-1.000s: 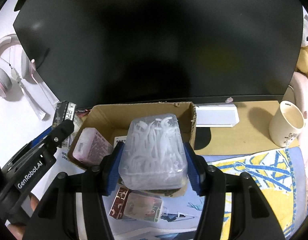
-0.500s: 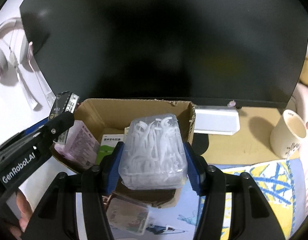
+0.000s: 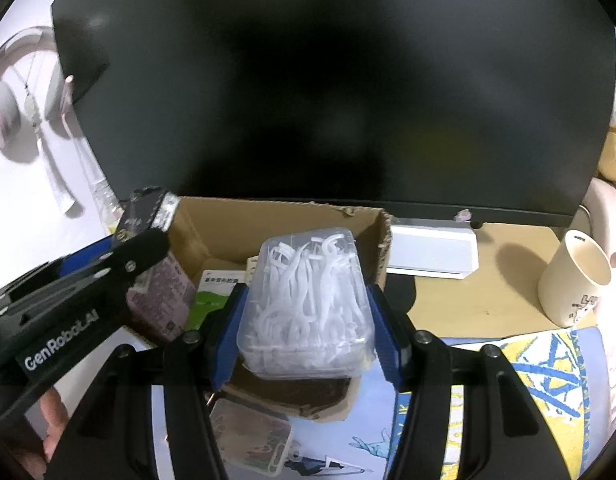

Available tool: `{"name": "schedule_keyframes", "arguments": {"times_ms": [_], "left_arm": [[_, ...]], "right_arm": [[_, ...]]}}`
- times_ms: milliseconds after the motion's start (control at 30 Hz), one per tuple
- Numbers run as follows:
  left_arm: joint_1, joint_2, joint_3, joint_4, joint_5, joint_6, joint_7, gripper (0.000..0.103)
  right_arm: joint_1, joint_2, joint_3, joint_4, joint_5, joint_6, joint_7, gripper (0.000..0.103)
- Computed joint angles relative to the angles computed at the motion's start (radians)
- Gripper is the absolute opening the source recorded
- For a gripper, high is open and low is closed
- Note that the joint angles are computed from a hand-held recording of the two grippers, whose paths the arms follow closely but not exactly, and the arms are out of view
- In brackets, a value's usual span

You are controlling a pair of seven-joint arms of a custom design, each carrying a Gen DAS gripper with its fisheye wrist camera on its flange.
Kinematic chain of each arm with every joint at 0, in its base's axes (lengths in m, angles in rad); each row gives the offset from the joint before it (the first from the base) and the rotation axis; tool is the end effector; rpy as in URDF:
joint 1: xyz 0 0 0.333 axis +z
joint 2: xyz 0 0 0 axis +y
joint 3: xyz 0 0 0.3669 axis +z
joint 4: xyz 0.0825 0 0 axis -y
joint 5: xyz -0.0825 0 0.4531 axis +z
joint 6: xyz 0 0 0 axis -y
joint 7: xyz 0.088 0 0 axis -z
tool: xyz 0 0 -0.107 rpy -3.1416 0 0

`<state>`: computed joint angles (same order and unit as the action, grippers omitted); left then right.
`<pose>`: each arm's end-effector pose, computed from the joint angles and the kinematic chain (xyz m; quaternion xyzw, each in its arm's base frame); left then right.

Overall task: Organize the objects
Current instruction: 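Carry both held items over the cardboard box and open both grippers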

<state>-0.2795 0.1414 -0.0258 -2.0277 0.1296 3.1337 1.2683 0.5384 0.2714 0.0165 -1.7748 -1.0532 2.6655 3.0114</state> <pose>0.6568 -0.2179 0.5084 -0.5845 0.6657 -0.3969 0.2401 0.6209 0.4134 0.4813 -0.6107 0.6574 -0.2902 0.3328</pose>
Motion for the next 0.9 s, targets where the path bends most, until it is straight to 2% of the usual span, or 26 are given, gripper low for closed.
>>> {"name": "schedule_keyframes", "arguments": {"times_ms": [67,100,233,367,533,667,800,900], "left_arm": [[0.052,0.003,-0.064,0.000,-0.072,0.000,0.071,0.047],[0.054,0.003,-0.068,0.000,-0.085,-0.001,0.084,0.047],[0.007,0.009,-0.020,0.005,-0.048,-0.012,0.059,0.047],[-0.068,0.014,0.071,0.012,0.082,-0.022,-0.070,0.047],[-0.037,0.014,0.043,0.013,0.102,-0.032,-0.092,0.048],[-0.077,0.016,0.095,0.020,0.214,-0.045,-0.195,0.048],[-0.026,0.019,0.036,0.021,0.194,-0.052,-0.164,0.048],[-0.054,0.021,0.069,0.027,0.267,-0.060,-0.215,0.048]], "right_arm": [[0.001,0.007,0.004,0.008,0.008,-0.011,-0.024,0.062],[0.001,0.010,0.006,0.011,0.015,-0.011,-0.037,0.062],[0.003,0.011,0.006,0.010,0.030,-0.001,-0.063,0.062],[0.012,0.013,0.004,0.013,0.027,-0.010,-0.078,0.062],[0.025,0.025,0.002,0.030,0.012,-0.043,-0.078,0.062],[0.030,0.033,0.005,0.040,0.022,-0.072,-0.111,0.062],[0.030,0.034,0.006,0.041,0.035,-0.081,-0.129,0.062],[0.027,0.034,0.009,0.040,0.054,-0.082,-0.143,0.062]]}}
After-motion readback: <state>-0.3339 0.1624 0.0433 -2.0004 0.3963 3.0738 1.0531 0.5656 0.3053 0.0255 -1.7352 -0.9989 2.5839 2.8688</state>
